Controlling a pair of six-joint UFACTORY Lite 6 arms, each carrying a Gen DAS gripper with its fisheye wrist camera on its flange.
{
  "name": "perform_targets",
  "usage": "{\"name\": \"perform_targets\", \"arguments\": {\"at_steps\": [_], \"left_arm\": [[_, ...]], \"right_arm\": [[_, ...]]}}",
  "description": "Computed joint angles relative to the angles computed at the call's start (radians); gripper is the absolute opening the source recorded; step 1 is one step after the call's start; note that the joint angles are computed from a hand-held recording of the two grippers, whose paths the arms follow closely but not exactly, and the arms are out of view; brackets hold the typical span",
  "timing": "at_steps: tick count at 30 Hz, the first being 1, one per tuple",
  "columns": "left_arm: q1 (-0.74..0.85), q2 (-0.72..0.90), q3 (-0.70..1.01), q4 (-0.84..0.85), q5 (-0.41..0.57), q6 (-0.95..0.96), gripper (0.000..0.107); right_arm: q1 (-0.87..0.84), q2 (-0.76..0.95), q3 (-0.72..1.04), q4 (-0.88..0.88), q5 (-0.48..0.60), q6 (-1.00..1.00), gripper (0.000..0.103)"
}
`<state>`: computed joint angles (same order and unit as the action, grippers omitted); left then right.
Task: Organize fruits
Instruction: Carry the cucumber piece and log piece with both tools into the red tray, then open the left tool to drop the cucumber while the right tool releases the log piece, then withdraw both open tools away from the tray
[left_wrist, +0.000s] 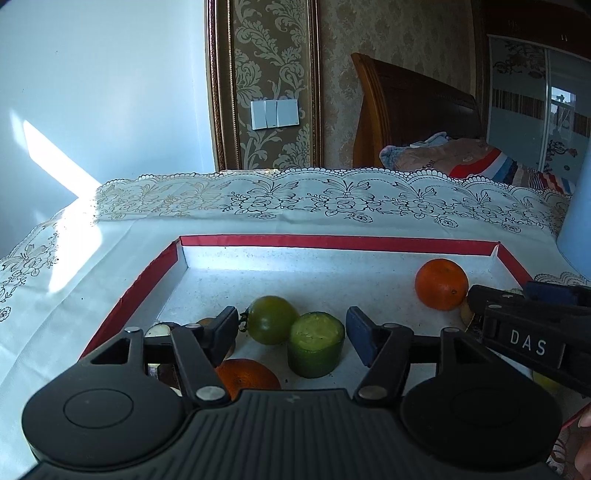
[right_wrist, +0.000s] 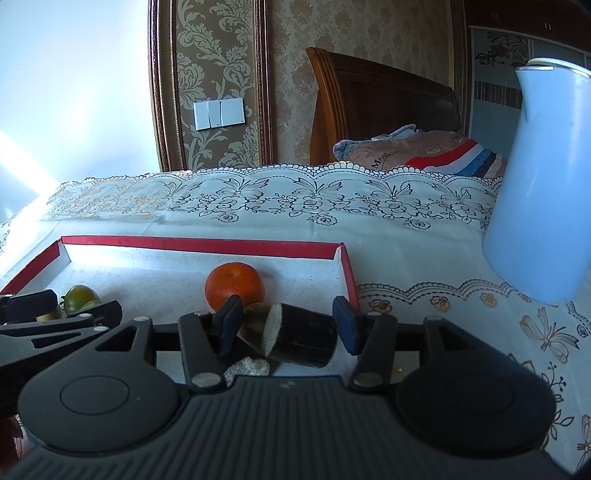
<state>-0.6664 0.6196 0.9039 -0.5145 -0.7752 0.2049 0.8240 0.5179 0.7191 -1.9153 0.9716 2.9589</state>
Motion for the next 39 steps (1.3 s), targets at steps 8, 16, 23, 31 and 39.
{"name": "perform_targets", "arguments": {"at_steps": [8, 16, 23, 31, 39], "left_arm": [[0.002, -0.005, -0.013, 0.019, -0.009, -0.010, 0.071], [0.005, -0.027, -0.044, 0.030, -0.024, -0.034, 0.071], [0.000, -0.068, -0.107, 0.039, -0.064, -0.052, 0.071], [-0.016, -0.142, -0.217, 0.039, -0.120, -0.067, 0.072], [-0.017, -0.251, -0.390, 0.090, -0.177, -0.134, 0.074]], "right_arm": [[0.024, 0.005, 0.002, 0.020, 0.020, -0.007, 0.069], [0.066, -0.006, -0.013, 0.045, 0.042, 0.000, 0.077], [0.107, -0.035, -0.053, 0.074, 0.067, 0.031, 0.084], [0.138, -0.087, -0.112, 0.087, 0.071, 0.083, 0.085], [0.295, -0.159, -0.201, 0.178, 0.079, 0.164, 0.090]]}}
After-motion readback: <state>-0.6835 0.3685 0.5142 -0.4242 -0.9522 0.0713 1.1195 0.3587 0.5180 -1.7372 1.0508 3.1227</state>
